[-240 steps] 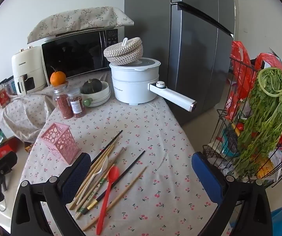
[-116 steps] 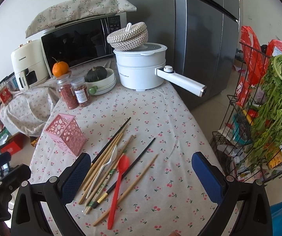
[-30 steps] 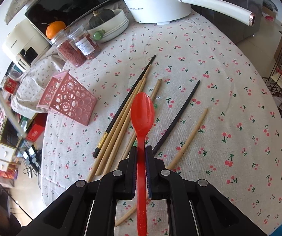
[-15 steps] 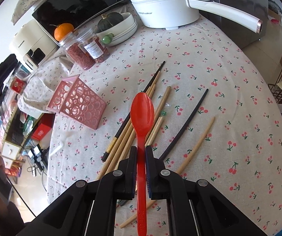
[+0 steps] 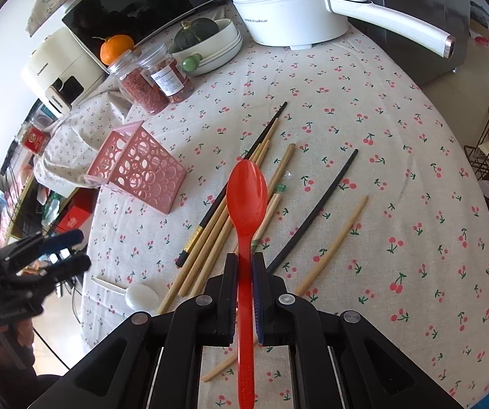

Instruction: Organize utensils

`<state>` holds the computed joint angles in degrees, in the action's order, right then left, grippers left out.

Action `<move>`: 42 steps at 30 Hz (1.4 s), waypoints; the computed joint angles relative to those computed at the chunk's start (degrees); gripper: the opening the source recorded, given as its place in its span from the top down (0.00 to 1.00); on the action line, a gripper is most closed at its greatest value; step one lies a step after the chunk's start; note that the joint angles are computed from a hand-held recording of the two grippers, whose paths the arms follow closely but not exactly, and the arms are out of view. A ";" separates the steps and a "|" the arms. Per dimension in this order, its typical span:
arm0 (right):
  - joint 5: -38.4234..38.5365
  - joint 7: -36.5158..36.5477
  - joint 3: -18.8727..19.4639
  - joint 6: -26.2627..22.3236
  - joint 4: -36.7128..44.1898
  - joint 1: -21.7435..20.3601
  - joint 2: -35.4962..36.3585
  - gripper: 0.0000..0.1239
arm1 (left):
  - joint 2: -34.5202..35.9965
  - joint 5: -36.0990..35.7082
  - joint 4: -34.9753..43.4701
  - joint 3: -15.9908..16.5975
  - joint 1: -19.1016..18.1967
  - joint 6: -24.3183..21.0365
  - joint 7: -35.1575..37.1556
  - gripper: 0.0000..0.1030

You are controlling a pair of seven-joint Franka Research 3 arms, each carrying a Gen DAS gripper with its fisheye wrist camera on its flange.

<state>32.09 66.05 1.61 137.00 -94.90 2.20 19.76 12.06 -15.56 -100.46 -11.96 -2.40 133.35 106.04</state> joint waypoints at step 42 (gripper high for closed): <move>1.51 -2.87 0.16 2.75 -3.30 -0.30 -2.36 0.93 | 7.97 14.13 11.03 -0.75 -2.04 -5.21 -9.33 0.97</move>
